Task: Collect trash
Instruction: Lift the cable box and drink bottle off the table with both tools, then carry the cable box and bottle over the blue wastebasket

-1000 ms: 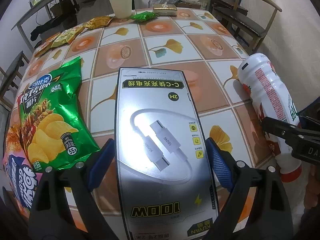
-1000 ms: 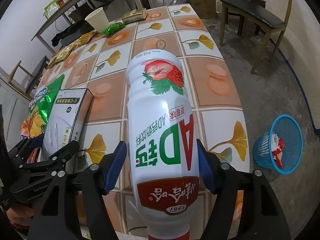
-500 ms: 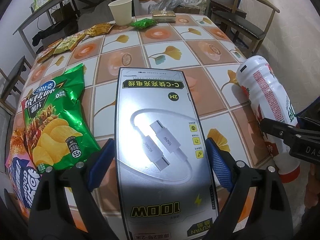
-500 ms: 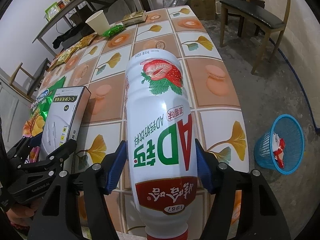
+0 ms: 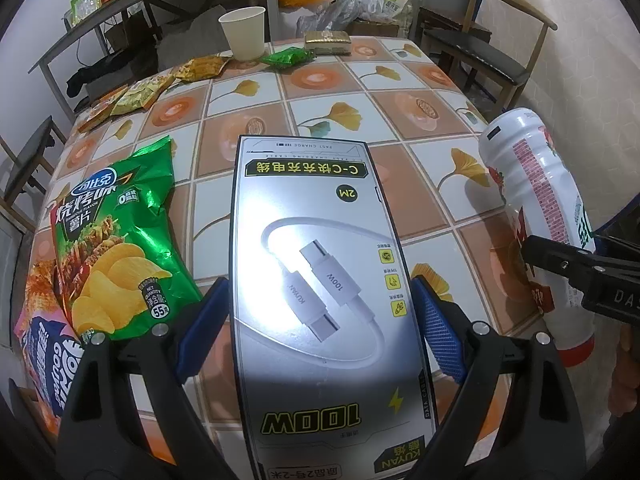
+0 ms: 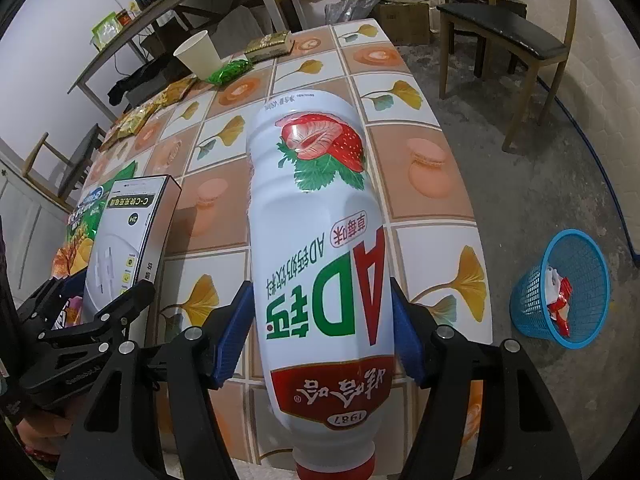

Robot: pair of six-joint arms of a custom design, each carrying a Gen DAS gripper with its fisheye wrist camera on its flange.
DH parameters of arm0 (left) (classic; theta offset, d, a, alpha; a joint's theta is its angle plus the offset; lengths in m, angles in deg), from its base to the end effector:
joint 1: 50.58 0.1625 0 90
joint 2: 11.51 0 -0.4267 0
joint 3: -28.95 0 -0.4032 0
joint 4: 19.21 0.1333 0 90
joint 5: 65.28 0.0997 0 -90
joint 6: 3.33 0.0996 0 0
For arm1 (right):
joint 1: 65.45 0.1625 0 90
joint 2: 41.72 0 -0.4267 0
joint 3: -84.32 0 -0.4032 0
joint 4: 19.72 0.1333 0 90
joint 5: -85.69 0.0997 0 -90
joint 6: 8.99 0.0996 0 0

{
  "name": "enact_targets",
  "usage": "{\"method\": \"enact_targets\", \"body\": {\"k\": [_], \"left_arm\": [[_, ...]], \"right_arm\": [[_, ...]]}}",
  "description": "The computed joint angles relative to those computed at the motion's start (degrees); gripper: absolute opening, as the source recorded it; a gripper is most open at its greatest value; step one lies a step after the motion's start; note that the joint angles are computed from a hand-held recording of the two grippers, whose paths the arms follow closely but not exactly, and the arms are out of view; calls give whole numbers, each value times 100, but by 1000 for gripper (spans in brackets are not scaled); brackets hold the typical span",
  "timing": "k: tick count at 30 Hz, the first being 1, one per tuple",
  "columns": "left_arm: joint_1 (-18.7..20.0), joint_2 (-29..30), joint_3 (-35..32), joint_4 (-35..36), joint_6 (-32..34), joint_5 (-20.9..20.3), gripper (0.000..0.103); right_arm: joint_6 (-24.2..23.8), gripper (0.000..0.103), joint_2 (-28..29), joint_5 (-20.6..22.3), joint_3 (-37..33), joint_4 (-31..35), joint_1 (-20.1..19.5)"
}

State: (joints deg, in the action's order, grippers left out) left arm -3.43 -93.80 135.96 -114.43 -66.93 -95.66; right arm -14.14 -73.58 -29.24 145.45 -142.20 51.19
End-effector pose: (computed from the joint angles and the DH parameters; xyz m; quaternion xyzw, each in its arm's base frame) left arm -0.1798 -0.5161 0.3360 -0.0712 0.8563 -0.3045 0.4110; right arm 0.4487 -0.6909 0.1060 0.2615 -0.9404 0.0671 0.2069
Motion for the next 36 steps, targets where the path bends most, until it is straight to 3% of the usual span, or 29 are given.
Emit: {"method": "enact_targets", "body": {"k": [9,16,24,28,32,36], "left_arm": [[-107,52,-77,191,-119,83,85],[-235,136,-187,128,-12,184,85],[-317,742,-589,-1083,1526,183,85],[-321,1372,-1014,-2094,2778,-118,85],[-272,2116,-1656,-2848,3815,-846,85],[-123,2950,-2507,-2929,4449,-1723,85]], "right_arm": [[19,63,-151,197,132,-152,-47],[222,62,-437,823,308,-219,-203],[570,62,-1184,1306,1113,-1039,-527],[868,61,-1775,1413,1736,-1608,-848],[1173,61,-2383,1115,2302,-2065,-1197],[1520,61,-2884,948,2750,-2320,-1593]]}}
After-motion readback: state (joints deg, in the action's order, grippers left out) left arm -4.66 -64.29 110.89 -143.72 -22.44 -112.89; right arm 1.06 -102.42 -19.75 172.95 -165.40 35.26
